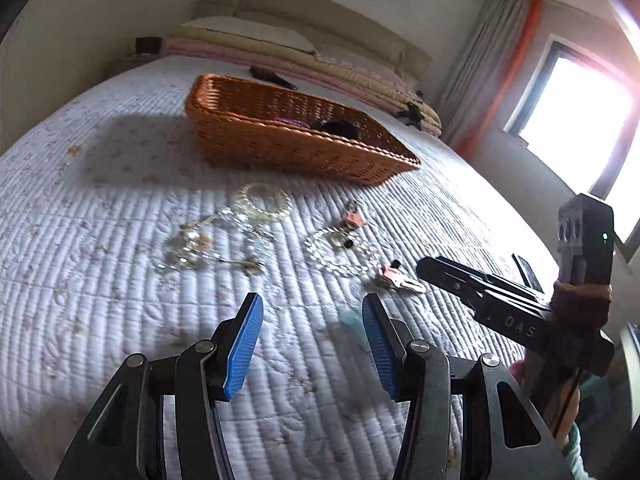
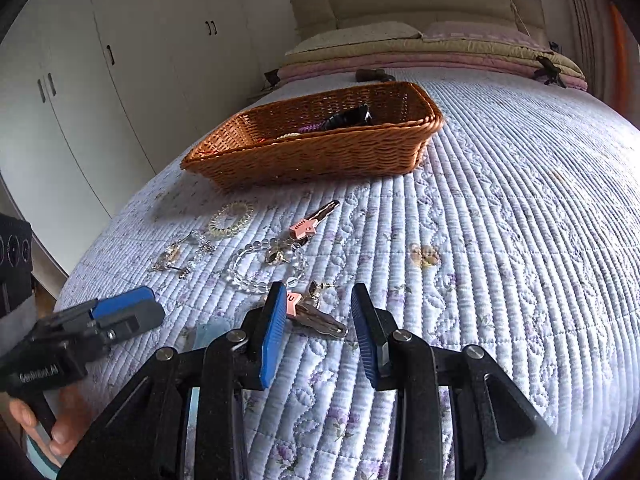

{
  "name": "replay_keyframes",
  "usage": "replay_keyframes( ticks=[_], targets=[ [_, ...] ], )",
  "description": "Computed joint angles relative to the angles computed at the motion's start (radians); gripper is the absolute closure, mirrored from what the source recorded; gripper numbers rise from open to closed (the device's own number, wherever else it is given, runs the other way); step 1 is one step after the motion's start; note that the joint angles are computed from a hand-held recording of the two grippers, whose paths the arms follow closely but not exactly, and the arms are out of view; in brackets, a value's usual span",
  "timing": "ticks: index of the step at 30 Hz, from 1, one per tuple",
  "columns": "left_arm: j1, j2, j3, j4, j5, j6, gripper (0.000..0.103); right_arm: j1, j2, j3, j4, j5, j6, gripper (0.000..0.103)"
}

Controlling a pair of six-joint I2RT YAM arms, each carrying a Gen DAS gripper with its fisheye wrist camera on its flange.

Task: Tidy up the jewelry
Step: 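Grasp the light blue clip with the left tool while the right tool grasps the pink-star black hair clip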

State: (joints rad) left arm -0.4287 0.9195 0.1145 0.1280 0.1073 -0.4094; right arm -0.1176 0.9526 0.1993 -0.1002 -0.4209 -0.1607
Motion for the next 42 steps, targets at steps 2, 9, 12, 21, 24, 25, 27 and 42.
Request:
replay_keyframes(
  ticks=[2, 9, 12, 21, 24, 25, 27, 42],
  targets=[
    [-0.111, 0.096, 0.018, 0.061, -0.072, -0.042, 0.050, -0.032, 0.037, 0.012, 0.012, -0.027, -0.003, 0.066],
    [-0.360, 0.283, 0.093, 0.088, -0.328, -0.131, 0.049, -0.039, 0.119, 0.051, -0.019, -0.048, -0.028, 0.066],
    [-0.381, 0.279, 0.099, 0.057, -0.363, -0.128, 0.050, -0.032, 0.144, 0.060, -0.025, -0.065, -0.039, 0.066],
    [-0.264, 0.129, 0.066, -0.083, -0.337, -0.071, 0.052, -0.053, 0.149, 0.069, -0.154, -0.194, -0.149, 0.066],
    [-0.192, 0.034, 0.043, -0.135, -0.290, -0.031, 0.053, -0.020, 0.073, 0.041, -0.167, -0.157, -0.149, 0.066],
    [-0.165, -0.002, 0.034, -0.149, -0.253, -0.016, 0.053, -0.005, 0.061, 0.033, -0.154, -0.136, -0.132, 0.066],
    [-0.125, -0.064, 0.013, -0.163, -0.166, 0.002, 0.053, 0.054, 0.049, 0.015, -0.103, -0.055, -0.080, 0.066],
    [-0.259, 0.104, 0.027, -0.027, -0.266, 0.040, 0.075, 0.235, 0.084, 0.023, 0.006, 0.225, 0.087, 0.085]
  ],
)
